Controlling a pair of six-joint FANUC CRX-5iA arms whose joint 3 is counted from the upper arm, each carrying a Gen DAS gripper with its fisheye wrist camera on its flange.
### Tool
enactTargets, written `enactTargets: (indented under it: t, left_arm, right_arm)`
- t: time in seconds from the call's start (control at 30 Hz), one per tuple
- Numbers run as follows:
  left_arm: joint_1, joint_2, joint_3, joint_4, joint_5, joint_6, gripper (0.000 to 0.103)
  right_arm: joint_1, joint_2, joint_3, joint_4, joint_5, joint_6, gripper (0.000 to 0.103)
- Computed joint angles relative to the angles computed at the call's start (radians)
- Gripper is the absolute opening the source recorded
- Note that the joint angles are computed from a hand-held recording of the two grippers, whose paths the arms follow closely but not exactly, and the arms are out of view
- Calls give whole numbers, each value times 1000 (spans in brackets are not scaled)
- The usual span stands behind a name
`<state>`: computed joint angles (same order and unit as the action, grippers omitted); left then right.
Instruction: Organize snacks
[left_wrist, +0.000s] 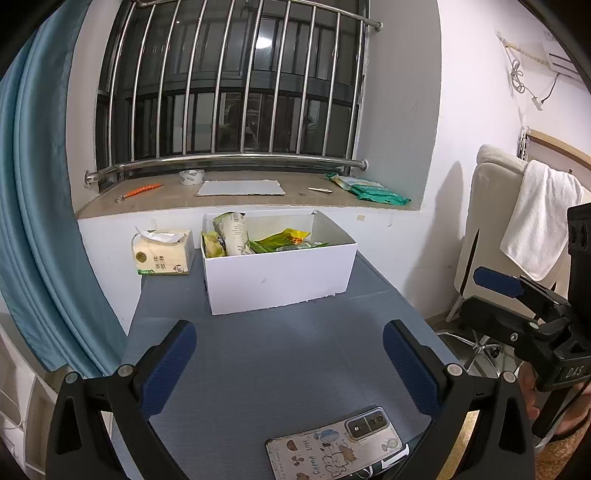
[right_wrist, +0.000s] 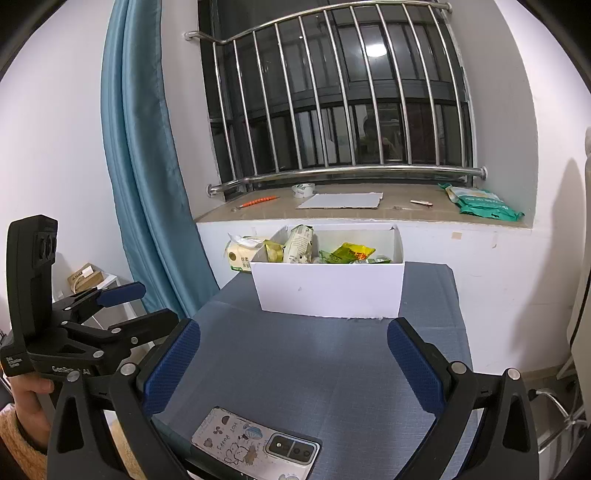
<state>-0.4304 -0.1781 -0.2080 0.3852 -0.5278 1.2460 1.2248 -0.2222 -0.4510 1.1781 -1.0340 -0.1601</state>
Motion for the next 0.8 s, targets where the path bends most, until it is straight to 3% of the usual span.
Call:
enactTargets:
  t: [0.8]
  left_arm:
    - [-2, 6, 12, -28, -12, 19, 103]
  right_arm:
    - [1, -1, 1, -10, 2, 17, 103]
